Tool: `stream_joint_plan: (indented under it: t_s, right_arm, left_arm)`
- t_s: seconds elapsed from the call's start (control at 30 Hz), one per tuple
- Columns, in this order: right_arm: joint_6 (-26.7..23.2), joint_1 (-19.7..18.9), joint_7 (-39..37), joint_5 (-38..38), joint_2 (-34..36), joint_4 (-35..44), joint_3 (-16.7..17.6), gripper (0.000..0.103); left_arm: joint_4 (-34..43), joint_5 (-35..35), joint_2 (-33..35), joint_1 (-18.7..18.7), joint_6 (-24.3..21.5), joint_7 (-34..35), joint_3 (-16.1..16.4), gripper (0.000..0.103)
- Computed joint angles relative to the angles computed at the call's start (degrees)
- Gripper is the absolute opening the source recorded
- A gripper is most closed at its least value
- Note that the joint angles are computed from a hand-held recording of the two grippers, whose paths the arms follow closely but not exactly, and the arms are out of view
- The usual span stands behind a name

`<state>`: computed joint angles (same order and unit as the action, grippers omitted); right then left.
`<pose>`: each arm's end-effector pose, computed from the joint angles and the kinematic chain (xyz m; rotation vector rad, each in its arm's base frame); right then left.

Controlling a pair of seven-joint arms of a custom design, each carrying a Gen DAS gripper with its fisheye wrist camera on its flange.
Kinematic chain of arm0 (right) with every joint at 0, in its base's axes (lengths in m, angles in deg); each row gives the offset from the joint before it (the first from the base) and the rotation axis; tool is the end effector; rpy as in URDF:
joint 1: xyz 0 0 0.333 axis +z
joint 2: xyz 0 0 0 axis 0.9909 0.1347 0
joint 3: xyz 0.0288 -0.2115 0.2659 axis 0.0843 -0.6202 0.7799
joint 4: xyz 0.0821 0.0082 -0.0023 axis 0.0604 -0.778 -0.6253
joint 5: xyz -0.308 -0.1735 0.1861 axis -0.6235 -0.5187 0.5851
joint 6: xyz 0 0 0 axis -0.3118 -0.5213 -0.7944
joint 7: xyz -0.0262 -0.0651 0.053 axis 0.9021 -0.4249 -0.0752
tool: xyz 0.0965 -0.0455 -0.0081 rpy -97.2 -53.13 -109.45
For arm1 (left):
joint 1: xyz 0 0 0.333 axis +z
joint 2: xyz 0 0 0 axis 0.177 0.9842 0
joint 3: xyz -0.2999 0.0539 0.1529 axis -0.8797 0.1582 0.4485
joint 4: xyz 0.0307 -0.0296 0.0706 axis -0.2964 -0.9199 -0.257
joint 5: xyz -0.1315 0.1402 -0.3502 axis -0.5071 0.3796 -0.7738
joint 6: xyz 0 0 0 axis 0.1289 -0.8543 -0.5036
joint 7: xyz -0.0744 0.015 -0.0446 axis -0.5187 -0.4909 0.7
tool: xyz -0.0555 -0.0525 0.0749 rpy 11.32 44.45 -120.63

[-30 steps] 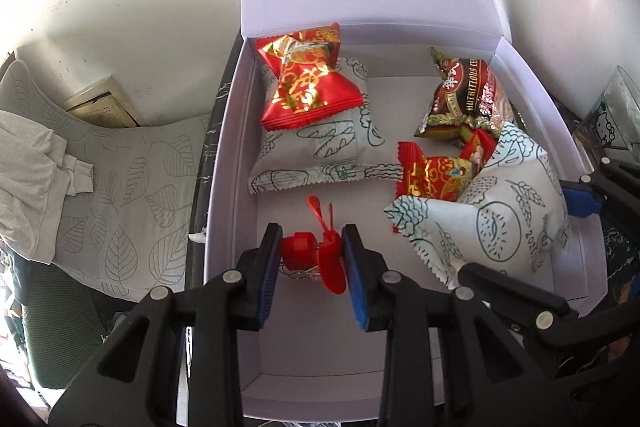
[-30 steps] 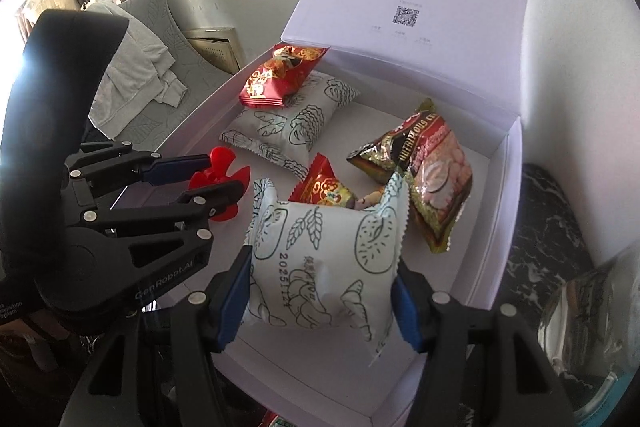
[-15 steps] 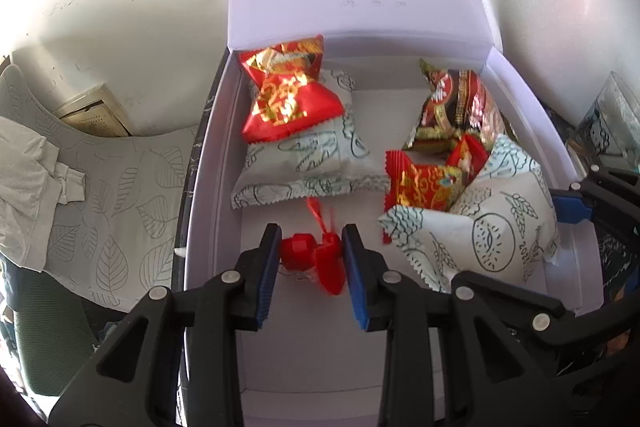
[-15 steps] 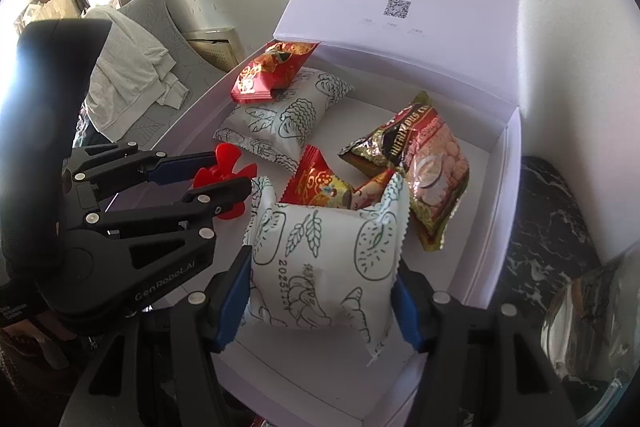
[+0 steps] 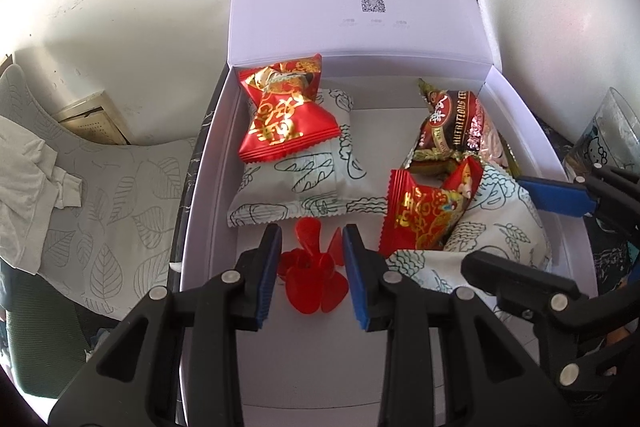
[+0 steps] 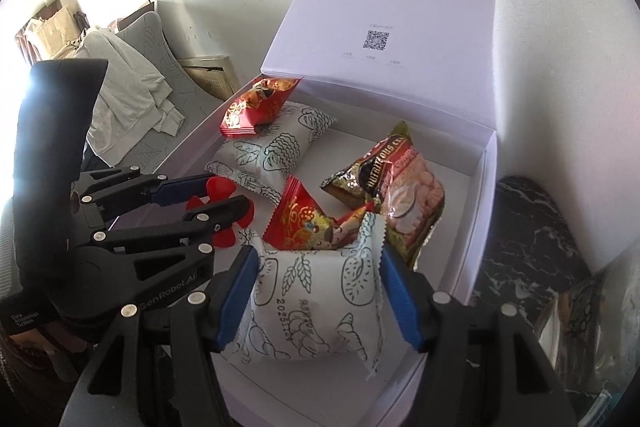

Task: Organize objects
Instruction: 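Lower the pinwheel into the box and open left tool while right tool lowers pastry bag, then open the right tool to release the pastry bag in the box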

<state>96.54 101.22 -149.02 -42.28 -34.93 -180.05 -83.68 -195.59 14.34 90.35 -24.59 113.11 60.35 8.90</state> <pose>0.4537 0.2456 0.3333 -1.5337 2.0882 -0.5441 0.5085 -0.4301 0.3030 -0.8848 2.6591 -0.7989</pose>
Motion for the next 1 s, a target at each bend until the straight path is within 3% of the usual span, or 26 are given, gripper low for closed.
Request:
stream_joint_plan:
  t_s: [0.13,0.27,0.4,0.53,0.67,0.8,0.9,1.0]
  right_arm:
    - [-0.4,0.1,-0.9,1.2,1.2,1.0,-0.3,0.064]
    - [-1.9,0.6,-2.7,3.2,0.8,1.0,0.1,0.064]
    - [-3.4,1.1,-1.9,2.8,-3.5,-2.5,0.8,0.064]
    - [-4.4,0.6,-0.1,2.0,-6.1,-3.9,1.8,0.065]
    - [-6.0,0.6,-0.1,2.9,-6.8,-3.6,2.9,0.066]
    - [-7.7,1.1,-0.9,4.2,-8.1,-3.4,3.9,0.068]
    - [-11.3,2.0,-1.3,5.2,-9.6,-3.2,5.1,0.073]
    - [-13.2,2.6,-0.8,5.7,-11.4,-3.6,5.9,0.076]
  left_arm:
    - [0.0,-0.8,0.0,1.3,-0.1,1.1,-1.4,0.031]
    - [0.5,0.7,0.5,-0.6,0.2,0.5,1.0,0.049]
    - [-0.6,0.7,-0.3,-1.7,2.1,-0.3,2.1,0.059]
    - [-2.0,-1.7,-1.5,1.4,4.0,1.5,-1.3,0.069]
    - [-2.9,-1.7,-3.1,-1.6,4.0,0.3,2.2,0.070]
    - [-5.0,-4.2,-5.5,3.5,4.3,2.5,-3.2,0.070]
    - [-6.8,-4.9,-7.6,2.9,5.6,2.2,-2.4,0.070]
    - [-8.5,-6.5,-9.9,5.4,5.5,3.4,-4.8,0.070]
